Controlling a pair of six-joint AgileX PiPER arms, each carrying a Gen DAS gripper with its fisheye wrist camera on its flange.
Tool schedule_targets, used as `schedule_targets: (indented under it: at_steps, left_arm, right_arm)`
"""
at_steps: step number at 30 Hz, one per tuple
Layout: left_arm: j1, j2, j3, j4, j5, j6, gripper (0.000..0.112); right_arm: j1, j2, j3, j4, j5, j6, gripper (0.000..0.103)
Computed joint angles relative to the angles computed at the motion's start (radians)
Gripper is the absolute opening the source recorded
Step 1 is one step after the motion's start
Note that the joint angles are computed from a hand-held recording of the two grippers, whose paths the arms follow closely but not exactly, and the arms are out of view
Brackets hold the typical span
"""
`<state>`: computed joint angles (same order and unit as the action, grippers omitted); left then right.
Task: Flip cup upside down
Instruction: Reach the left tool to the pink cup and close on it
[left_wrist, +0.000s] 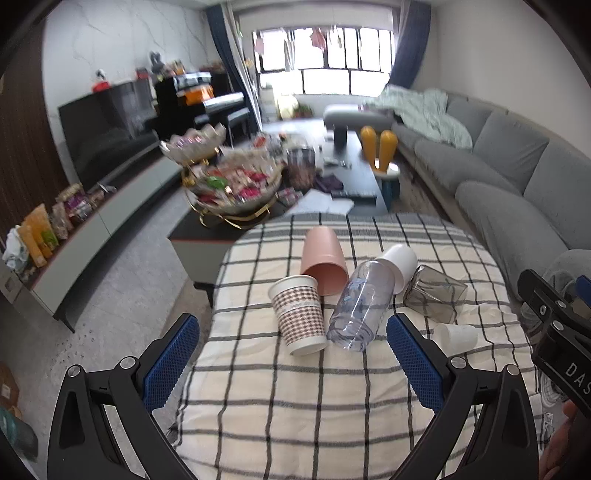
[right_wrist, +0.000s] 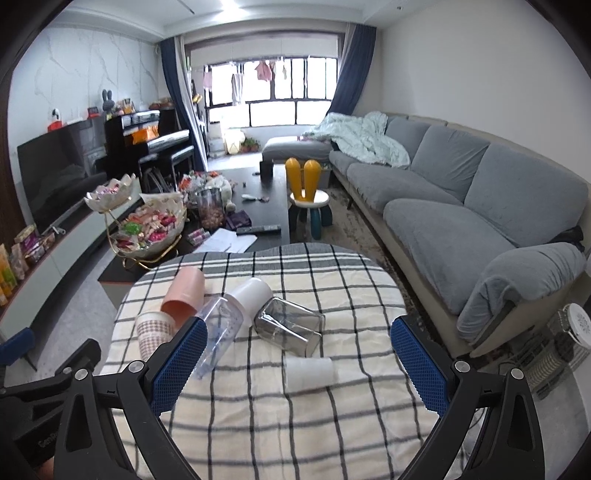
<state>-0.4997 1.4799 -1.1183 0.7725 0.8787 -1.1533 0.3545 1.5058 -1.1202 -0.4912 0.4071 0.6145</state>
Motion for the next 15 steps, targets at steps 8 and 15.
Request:
schedule_targets:
  at_steps: [8, 15]
  left_arm:
    - [0.219, 0.341, -0.398, -0.356, 0.016, 0.453, 0.103]
    - [0.335, 0.704, -0.908, -0.582, 0.265, 0.707, 0.103]
  right_arm:
    - [-0.034, 0.329, -0.398, 0.169, 0.106, -0.179, 0.100]
    - [-0.064, 0.595, -0.773, 0.291, 0.242, -0.292, 0.100]
